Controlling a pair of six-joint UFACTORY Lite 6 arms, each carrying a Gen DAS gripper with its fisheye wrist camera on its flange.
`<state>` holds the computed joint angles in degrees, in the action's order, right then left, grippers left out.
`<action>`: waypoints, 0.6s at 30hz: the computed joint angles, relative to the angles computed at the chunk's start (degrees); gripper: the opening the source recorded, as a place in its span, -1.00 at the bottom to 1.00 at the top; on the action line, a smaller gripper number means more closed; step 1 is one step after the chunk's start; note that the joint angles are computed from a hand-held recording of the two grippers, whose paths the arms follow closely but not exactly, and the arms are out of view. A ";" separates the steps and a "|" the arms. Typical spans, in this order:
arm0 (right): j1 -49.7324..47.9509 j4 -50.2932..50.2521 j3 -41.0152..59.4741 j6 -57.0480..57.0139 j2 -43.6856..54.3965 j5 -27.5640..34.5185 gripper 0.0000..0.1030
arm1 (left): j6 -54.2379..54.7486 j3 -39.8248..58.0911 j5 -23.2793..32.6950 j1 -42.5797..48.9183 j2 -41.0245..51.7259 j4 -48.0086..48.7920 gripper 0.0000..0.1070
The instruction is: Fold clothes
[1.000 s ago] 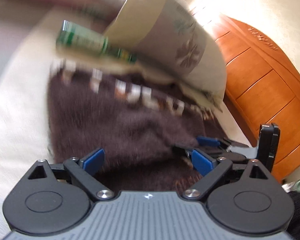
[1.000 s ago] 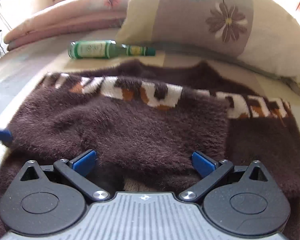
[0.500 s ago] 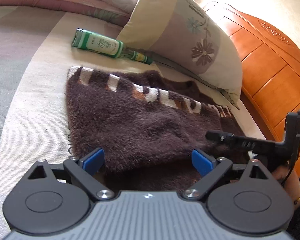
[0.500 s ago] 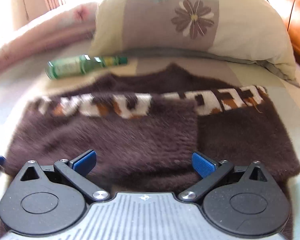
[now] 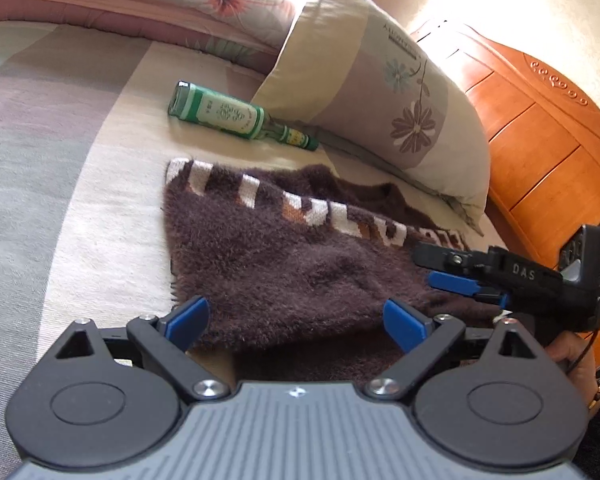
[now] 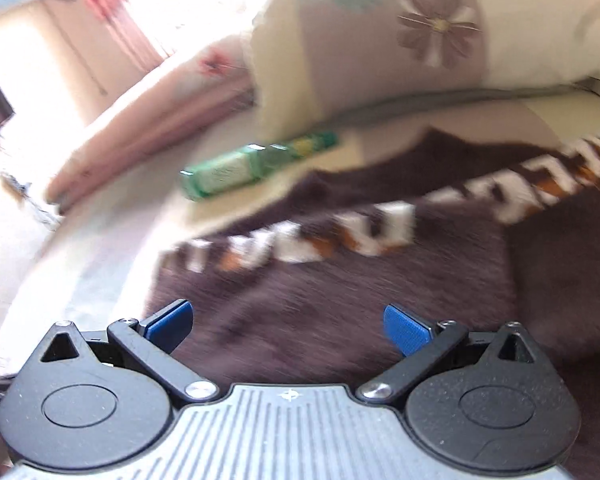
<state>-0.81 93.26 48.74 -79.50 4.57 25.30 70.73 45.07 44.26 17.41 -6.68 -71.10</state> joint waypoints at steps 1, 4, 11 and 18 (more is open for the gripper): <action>0.87 -1.72 1.18 2.15 1.53 -0.24 1.00 | 0.38 -0.05 0.80 0.53 -0.35 -0.28 0.76; 4.60 -9.74 4.00 11.05 6.62 -5.98 1.00 | 0.83 0.05 2.50 1.85 -1.21 -0.33 0.76; 10.60 -8.89 9.54 11.33 8.37 -9.21 1.00 | 1.59 1.02 7.89 5.15 -1.96 0.51 0.76; 13.39 -9.82 20.36 14.50 20.74 -6.96 1.00 | 1.25 1.05 9.35 4.95 -3.86 1.53 0.77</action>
<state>12.58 83.45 69.09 -65.00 25.31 18.34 71.98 46.11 53.61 22.36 -10.54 -69.57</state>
